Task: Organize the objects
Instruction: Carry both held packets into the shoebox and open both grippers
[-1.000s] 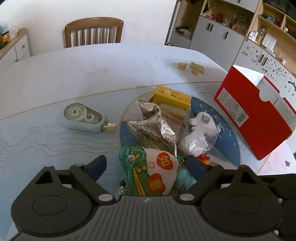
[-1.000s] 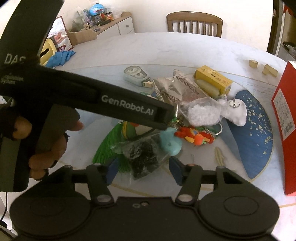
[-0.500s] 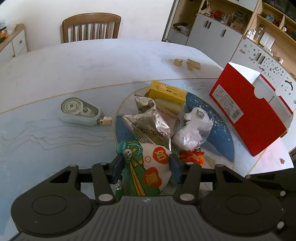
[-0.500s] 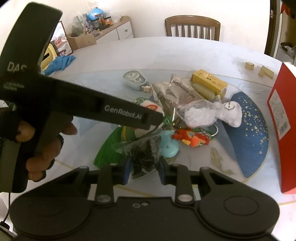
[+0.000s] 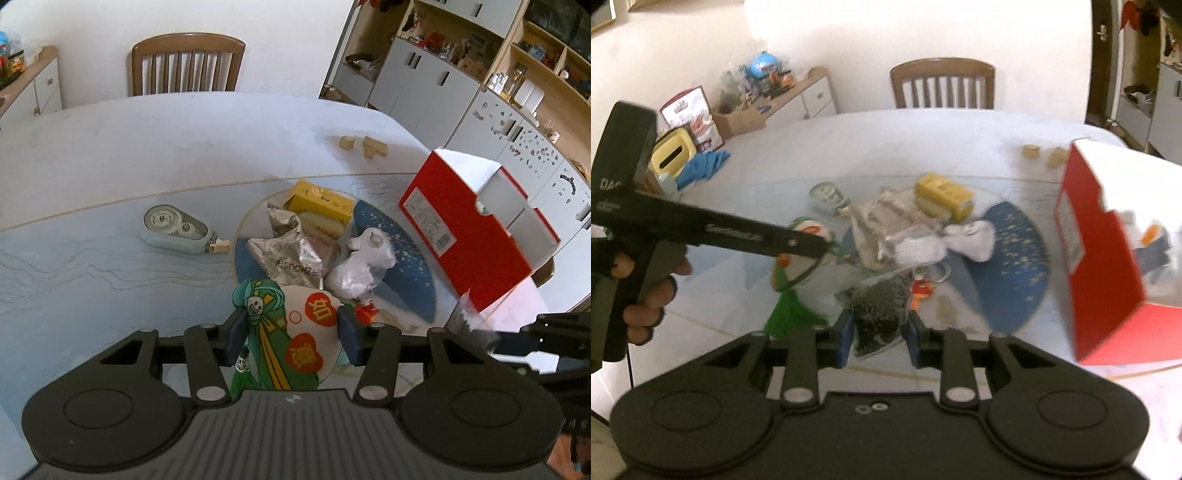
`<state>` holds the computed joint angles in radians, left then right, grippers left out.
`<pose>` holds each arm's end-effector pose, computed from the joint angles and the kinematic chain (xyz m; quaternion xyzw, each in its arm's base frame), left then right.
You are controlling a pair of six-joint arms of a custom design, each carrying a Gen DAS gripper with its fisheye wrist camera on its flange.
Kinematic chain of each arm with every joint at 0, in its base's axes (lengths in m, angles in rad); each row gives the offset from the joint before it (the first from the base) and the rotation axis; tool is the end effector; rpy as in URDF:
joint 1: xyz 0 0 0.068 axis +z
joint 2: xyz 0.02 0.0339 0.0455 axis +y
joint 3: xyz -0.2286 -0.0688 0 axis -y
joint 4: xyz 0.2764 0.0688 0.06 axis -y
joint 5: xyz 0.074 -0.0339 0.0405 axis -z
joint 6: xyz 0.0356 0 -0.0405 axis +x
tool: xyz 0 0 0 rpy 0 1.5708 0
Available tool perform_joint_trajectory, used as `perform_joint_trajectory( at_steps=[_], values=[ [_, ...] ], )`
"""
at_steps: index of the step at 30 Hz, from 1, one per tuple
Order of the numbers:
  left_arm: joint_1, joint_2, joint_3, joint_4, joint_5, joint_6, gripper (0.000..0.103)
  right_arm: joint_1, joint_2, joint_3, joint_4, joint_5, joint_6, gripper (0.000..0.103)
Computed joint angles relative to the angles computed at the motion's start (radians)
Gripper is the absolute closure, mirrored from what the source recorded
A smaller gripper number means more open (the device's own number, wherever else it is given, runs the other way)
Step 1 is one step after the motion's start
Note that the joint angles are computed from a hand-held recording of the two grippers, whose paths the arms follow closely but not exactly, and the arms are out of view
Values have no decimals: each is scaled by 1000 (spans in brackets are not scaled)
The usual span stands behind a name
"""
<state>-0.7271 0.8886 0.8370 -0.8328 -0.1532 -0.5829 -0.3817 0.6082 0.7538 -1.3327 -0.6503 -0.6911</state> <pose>0.1711 -0.1450 0.2521 0.0420 0.9383 -0.1472 0.3100 0.1338 -0.0305 0.2487 -0.2035 0.9097 0.1772 0.3156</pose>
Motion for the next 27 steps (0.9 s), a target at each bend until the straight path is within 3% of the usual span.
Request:
perform_joint_trajectory(
  at_steps=[11,21,27],
  values=[
    [-135,110,225,-120,-79,-79,52,-274,211,178,-104,-84,-265,75],
    [-246,400,561,-161,-147,-80,52,-463,486,405,-168,-145,-472,75],
    [-285,605,775,-156,-168,-46,52,-535,667,543,-142,-154,-513,75]
  ],
)
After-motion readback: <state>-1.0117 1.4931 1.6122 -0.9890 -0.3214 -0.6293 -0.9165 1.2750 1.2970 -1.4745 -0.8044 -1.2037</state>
